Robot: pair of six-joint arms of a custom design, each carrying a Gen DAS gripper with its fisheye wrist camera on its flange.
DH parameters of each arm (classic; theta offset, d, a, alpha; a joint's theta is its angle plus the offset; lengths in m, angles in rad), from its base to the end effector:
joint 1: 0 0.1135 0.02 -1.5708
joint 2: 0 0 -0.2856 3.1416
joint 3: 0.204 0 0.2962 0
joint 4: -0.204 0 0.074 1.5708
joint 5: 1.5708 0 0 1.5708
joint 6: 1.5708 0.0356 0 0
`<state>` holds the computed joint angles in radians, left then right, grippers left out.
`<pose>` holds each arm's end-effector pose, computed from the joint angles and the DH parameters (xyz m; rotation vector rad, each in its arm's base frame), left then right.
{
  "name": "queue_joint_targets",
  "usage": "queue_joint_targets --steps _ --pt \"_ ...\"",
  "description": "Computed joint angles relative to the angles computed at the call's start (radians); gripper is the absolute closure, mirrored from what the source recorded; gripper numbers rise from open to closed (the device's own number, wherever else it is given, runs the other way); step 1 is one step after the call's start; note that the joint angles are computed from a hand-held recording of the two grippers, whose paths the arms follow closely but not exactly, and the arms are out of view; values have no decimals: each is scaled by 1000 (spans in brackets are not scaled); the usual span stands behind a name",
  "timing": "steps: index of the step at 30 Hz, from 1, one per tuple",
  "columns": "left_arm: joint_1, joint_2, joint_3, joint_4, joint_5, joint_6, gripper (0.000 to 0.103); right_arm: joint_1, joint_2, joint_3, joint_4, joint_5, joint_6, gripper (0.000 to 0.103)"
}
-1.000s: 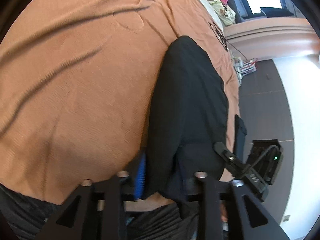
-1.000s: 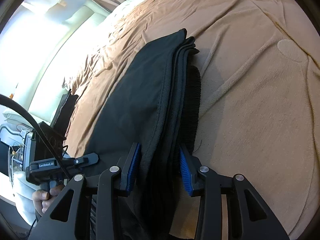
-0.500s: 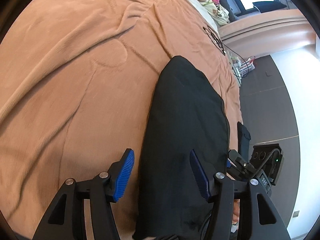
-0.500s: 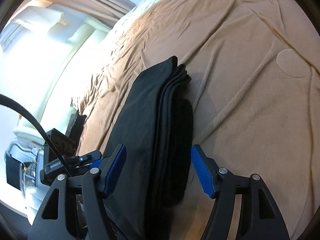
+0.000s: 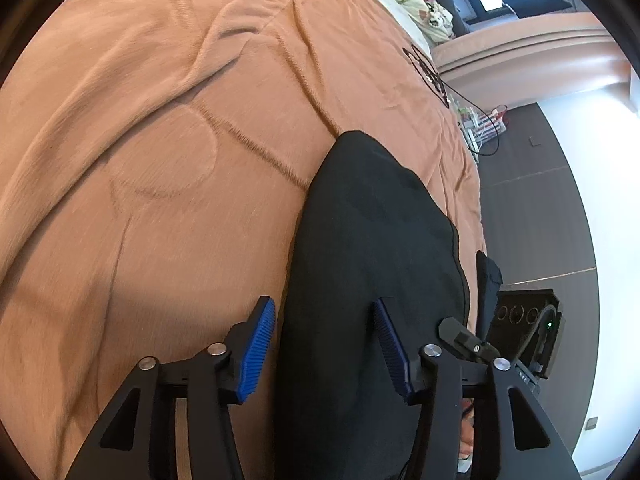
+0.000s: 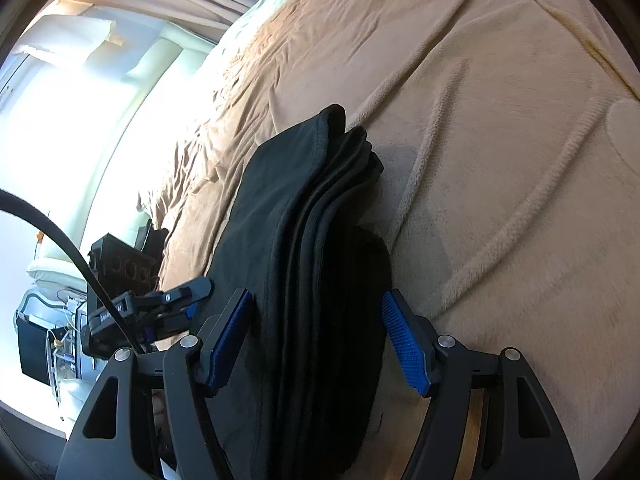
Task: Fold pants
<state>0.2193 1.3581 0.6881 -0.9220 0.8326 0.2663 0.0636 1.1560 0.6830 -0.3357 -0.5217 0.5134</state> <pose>0.2227 0.0226 0.1616 0.0512 2.7224 -1.1755 0.2612 0.0344 0.2203 0.2861 2.4060 0.8911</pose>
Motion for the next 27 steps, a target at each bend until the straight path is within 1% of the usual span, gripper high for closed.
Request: queue_joint_targets --steps 7,10,11,14,16,21,24,26,27 --pt "-36 77 25 81 28 -45 51 -13 52 25 16 -21 -26 37" --pt "-51 86 27 103 32 -63 51 -17 55 43 -17 -15 -50 37" --pt "-51 86 28 101 31 -63 51 -13 52 56 -46 4 -64 37" --pt "-38 81 27 81 32 -36 52 5 15 71 -104 72 -79 37" --pt "-22 84 24 69 37 -10 54 13 12 75 -124 84 -88 36" --pt "10 112 18 62 70 34 58 34 61 94 -83 80 -69 35" --pt "11 115 22 57 75 46 61 24 94 91 -32 34 -46 35" --pt "14 113 27 34 72 65 67 17 103 91 -21 20 -43 36" --pt "14 114 30 20 74 74 74 27 97 94 -35 43 -57 40"
